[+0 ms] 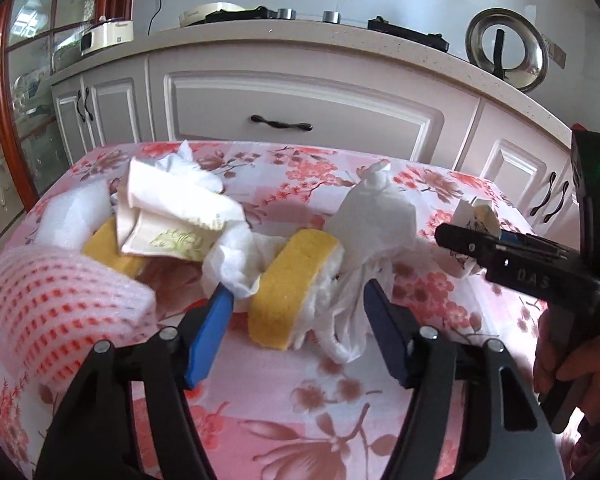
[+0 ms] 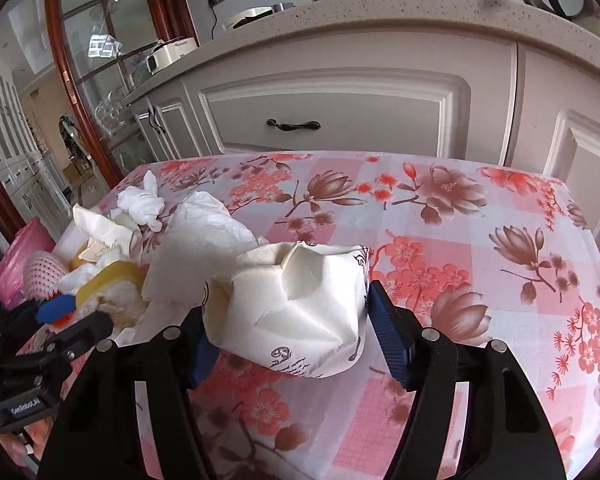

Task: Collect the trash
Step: 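Lift the white paper bag with the right tool while the left tool grasps the yellow sponge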

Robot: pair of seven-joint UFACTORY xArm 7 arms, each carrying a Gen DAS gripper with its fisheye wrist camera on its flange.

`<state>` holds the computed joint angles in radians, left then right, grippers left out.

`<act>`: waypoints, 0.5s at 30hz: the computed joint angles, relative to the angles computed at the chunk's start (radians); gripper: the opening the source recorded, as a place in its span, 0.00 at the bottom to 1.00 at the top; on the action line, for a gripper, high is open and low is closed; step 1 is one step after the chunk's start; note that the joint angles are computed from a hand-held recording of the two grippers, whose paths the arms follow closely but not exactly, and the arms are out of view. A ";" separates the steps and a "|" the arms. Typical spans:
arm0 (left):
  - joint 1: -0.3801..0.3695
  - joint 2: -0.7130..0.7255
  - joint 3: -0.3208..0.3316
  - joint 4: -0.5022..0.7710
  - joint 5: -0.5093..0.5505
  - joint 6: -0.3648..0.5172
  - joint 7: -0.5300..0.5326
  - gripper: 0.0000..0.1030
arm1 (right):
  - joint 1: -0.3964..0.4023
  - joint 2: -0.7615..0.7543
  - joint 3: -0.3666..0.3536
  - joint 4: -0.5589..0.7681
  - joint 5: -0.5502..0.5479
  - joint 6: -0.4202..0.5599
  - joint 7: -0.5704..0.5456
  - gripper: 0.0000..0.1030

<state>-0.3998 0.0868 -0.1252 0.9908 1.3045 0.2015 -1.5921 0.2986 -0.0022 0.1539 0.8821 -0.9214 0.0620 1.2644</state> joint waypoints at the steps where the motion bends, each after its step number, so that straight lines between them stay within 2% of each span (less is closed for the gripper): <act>1: -0.002 0.004 0.000 0.007 0.014 -0.002 -0.009 0.58 | -0.001 -0.007 -0.001 -0.005 -0.009 -0.005 0.012 0.62; 3: 0.001 0.013 0.002 0.015 0.014 -0.033 -0.003 0.56 | -0.010 -0.019 0.001 -0.009 -0.047 -0.007 0.053 0.62; 8: -0.012 0.022 0.009 0.014 -0.008 -0.081 0.050 0.53 | -0.047 -0.054 0.028 -0.037 -0.053 -0.032 0.074 0.62; 12: -0.026 -0.005 0.012 -0.003 0.074 -0.088 -0.039 0.53 | -0.085 -0.078 0.061 -0.056 -0.064 -0.051 0.098 0.62; 15: -0.026 -0.041 -0.010 -0.015 0.176 -0.039 -0.149 0.53 | -0.130 -0.105 0.104 -0.067 -0.118 -0.058 0.158 0.62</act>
<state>-0.4257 0.0460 -0.1351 0.9759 1.4808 0.1630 -1.7415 0.1687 -0.1074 0.2583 0.8147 -1.0398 0.0038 1.4219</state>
